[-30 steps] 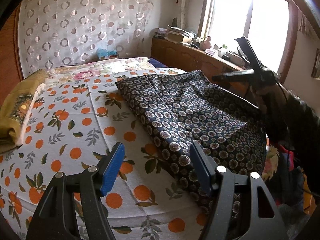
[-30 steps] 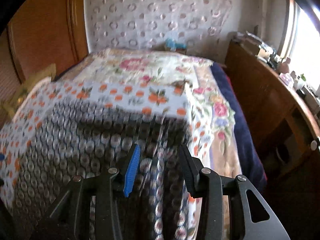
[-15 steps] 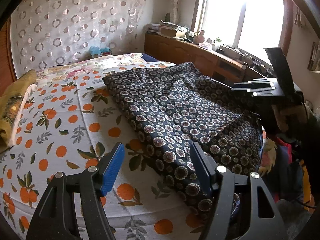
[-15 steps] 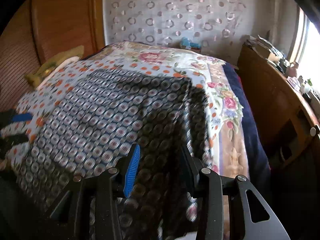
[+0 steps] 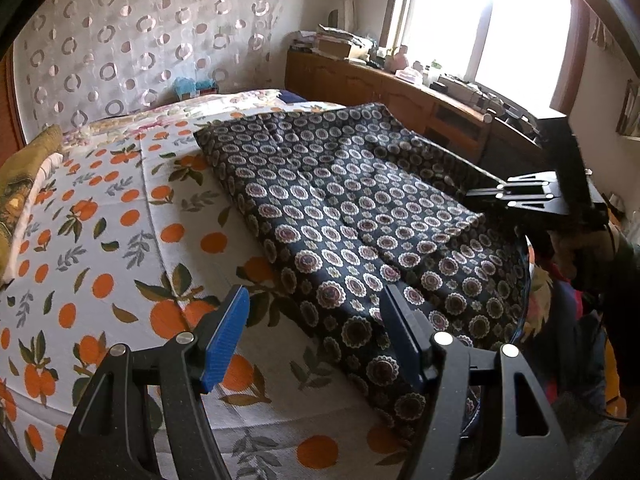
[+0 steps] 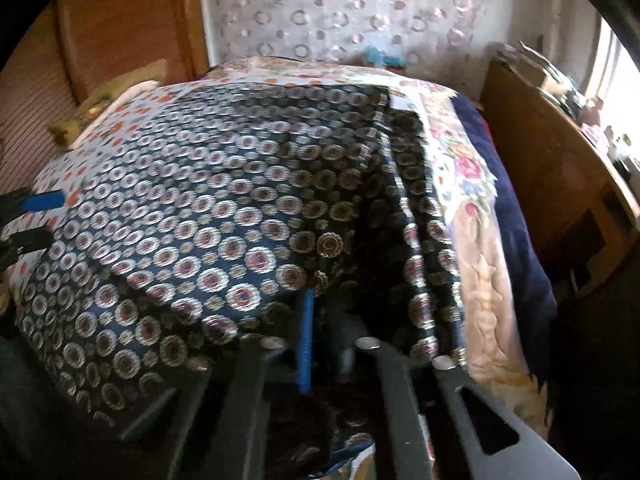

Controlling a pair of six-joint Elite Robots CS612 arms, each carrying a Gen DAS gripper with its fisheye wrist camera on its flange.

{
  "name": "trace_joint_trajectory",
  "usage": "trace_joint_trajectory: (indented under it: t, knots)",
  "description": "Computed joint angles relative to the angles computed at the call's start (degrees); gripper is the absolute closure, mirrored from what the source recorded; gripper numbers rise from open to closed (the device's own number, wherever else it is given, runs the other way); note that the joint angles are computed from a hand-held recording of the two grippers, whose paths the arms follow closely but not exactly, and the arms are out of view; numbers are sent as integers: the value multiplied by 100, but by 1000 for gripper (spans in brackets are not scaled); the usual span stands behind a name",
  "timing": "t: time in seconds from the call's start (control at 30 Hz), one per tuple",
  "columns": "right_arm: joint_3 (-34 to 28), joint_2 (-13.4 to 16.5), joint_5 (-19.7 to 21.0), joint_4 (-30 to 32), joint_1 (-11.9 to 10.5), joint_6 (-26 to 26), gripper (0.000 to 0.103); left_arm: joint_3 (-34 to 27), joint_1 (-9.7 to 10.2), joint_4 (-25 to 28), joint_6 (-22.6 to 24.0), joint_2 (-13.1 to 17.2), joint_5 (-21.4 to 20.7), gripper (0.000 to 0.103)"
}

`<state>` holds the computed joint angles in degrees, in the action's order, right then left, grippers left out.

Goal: Fold small clothes

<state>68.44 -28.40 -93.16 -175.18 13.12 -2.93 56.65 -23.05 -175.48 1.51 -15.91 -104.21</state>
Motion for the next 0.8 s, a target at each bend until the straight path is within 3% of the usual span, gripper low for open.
trace_joint_trajectory:
  t: [0.23,0.5,0.6,0.7,0.73,0.8]
  knots:
    - [433,-173,-423,-1171,10,75,101,-28,-11,135,35,7,-61,35]
    - [582,-255,-679,-952,-32,41,100,-58,-27,316,108,25,-117,35]
    - [478,-212,-894,-878,2,123,86,-48,-38,344,116,18,-84,35]
    - [404,-186,-911,-917,29,202,61,-47,-43,353,97,17,-74,35]
    - [409,-186,-947,-973,43,207,48,-48,-45,360,91,17,-63,35]
    - [425,-188,-956,-1089,89,219,41,-54,-49,382,88,16,-53,35]
